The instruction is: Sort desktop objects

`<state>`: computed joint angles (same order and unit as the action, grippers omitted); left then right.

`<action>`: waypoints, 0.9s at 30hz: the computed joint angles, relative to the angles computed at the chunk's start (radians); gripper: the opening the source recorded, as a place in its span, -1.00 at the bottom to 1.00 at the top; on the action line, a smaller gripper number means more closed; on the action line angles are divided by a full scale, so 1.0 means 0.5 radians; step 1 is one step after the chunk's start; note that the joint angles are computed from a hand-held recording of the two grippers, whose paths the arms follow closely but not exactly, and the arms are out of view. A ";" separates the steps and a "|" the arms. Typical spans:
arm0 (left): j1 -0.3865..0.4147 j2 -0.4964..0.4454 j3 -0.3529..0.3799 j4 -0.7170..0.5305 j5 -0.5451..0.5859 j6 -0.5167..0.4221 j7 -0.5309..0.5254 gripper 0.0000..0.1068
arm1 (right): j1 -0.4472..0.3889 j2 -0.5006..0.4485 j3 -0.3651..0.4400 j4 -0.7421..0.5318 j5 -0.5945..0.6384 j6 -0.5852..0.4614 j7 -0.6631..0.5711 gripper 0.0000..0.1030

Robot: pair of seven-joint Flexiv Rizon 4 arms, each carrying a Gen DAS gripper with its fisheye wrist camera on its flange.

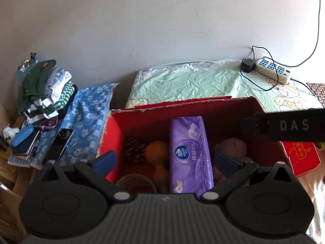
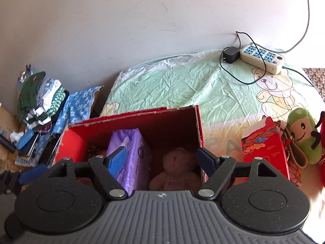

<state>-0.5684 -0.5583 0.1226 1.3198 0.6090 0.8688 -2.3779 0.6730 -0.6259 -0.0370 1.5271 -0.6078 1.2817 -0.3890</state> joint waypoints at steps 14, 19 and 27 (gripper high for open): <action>-0.050 0.113 -0.002 0.110 0.187 -0.075 -0.324 0.92 | 0.166 0.106 -0.286 0.331 -0.194 0.388 0.235 0.73; 0.016 0.148 -0.018 0.139 0.205 -0.009 -0.289 0.92 | 0.341 0.133 -0.521 0.330 -0.396 0.312 0.470 0.74; 0.083 0.160 -0.012 0.149 0.170 0.000 -0.143 0.92 | 0.423 0.109 -0.639 0.284 -0.766 0.200 0.946 0.74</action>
